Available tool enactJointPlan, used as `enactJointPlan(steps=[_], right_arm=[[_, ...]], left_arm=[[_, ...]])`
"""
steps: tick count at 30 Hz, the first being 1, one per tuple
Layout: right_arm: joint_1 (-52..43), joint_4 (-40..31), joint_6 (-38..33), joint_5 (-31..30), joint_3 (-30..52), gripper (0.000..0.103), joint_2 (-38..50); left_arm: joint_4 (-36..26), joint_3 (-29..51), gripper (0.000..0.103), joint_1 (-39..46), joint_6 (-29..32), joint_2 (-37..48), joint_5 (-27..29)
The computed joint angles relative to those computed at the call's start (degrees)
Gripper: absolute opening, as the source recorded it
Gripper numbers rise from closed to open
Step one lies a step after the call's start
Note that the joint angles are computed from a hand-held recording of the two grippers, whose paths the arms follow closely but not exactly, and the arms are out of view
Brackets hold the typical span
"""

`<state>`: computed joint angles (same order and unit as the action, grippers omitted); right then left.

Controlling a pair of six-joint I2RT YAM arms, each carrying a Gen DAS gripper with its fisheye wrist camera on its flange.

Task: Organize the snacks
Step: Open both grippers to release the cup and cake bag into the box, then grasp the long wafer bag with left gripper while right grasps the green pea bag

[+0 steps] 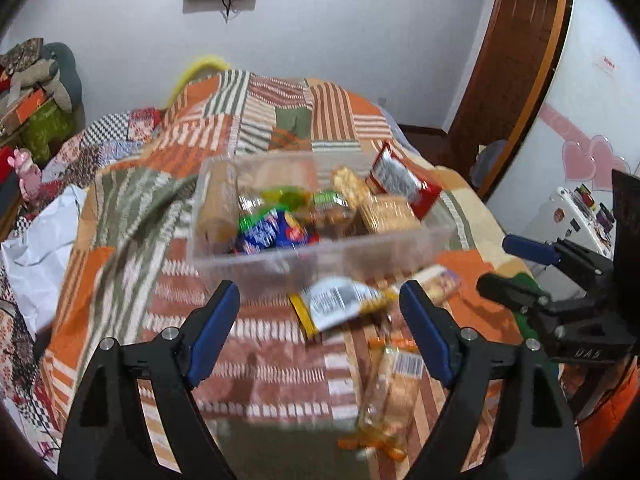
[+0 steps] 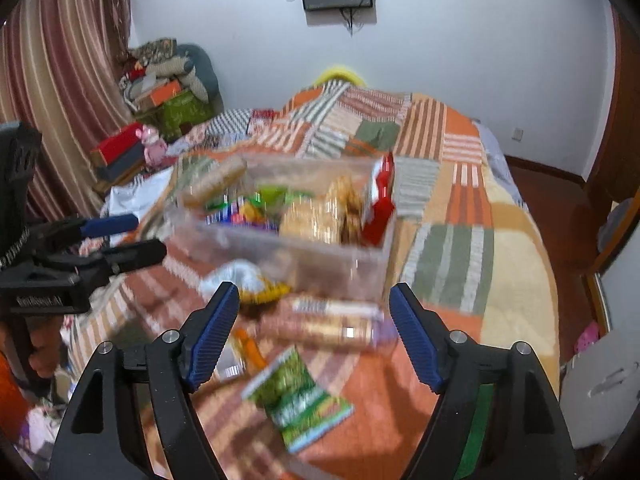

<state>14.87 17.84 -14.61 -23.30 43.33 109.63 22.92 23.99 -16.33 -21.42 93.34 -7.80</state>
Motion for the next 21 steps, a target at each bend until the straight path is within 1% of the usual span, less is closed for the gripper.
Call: enactJointPlan(steps=[3,8,12,18,21], right_arm=[[-1.0,-0.86,-1.27,-0.33,-0.43,0.075,2.49],[-2.77,-1.77,-0.52,-2.7,-0.68,0.075,6.35],[-3.2,-4.69,-0.87,-4.81,0.23,0.075,8.37],[-2.54,-2.11,-0.38,-4.88,-0.75,0.075,9.01],[-2.48,-2.91,-0.83,-5.53,-0.17,0.075,9.81]], left_arm=[[1.02,-0.23,0.082,-1.64,-1.12,2.27,0.18],[2.75,-0.03,0.082,-4.02,-2.67,6.49,0.52],[4.81,0.16,0.082,-5.62,-4.64,10.82,1.84],[7.44,1.0,0.082,-7.1,-6.46,17.11,3.18],[9.87,0.48,0.082,-7.24,-7.25,18.74,4.62]])
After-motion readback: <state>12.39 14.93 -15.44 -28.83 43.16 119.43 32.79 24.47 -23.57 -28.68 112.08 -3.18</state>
